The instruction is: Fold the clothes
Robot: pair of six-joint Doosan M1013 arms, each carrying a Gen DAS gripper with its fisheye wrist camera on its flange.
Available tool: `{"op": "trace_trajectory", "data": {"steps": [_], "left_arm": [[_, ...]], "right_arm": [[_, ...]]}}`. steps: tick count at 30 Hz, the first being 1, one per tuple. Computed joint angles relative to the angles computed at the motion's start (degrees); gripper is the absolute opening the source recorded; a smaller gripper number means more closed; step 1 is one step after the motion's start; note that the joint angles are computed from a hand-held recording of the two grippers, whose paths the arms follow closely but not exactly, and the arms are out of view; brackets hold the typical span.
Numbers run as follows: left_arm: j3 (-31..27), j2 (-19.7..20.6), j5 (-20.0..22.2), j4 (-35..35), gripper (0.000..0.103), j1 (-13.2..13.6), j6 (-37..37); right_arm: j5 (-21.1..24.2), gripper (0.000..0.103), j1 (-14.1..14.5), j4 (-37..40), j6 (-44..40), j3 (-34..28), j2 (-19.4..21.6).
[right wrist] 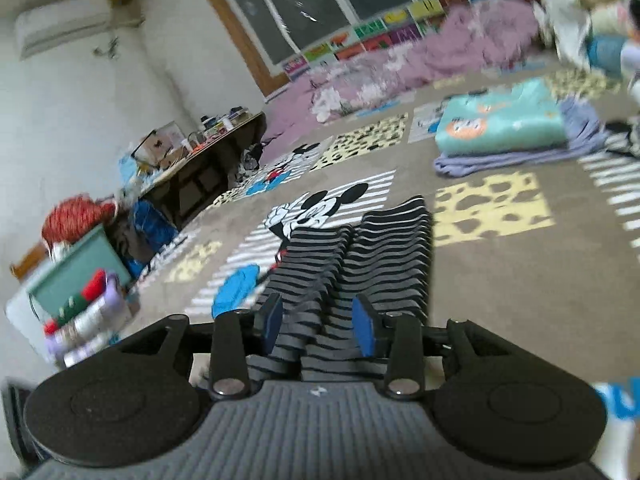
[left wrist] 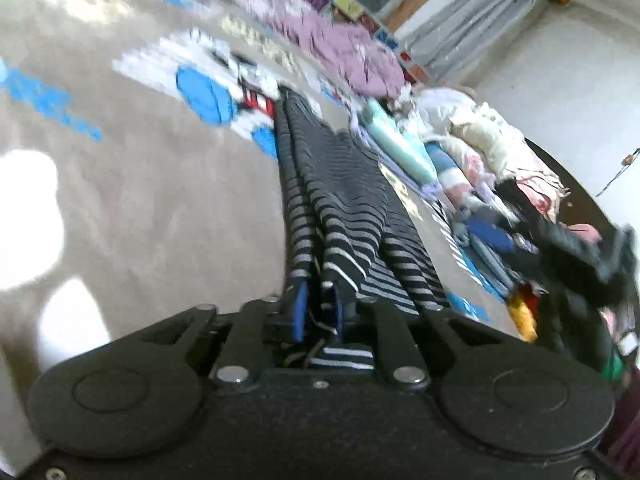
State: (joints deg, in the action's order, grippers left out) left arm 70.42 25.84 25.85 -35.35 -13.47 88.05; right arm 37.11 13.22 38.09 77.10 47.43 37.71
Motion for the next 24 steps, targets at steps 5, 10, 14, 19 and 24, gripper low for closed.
{"op": "trace_trajectory", "data": {"steps": [5,10,14,19,24], "left_arm": [[-0.3,0.0,-5.1,15.4,0.015,-1.7,-11.4],[-3.8,1.6,-5.8,24.9,0.015,-3.6,-10.2],[-10.9,6.1,9.0,36.0,0.015,-5.3,-13.5],[-13.9,6.3,8.3,36.7,0.015,-5.8,-11.5],[-29.8,14.7,17.7,35.1,0.024,-5.7,-7.2]], "right_arm": [[-6.3,0.040,0.8,2.9,-11.1,10.4,-5.4],[-6.9,0.040,1.9,1.8,-19.4,14.5,-7.1],[-6.8,0.039,3.1,-0.1,-23.2,17.2,-8.1],[-8.0,0.037,3.2,2.2,-26.0,20.7,-9.8],[-12.5,0.037,2.9,5.6,-29.5,23.3,-11.0]]}}
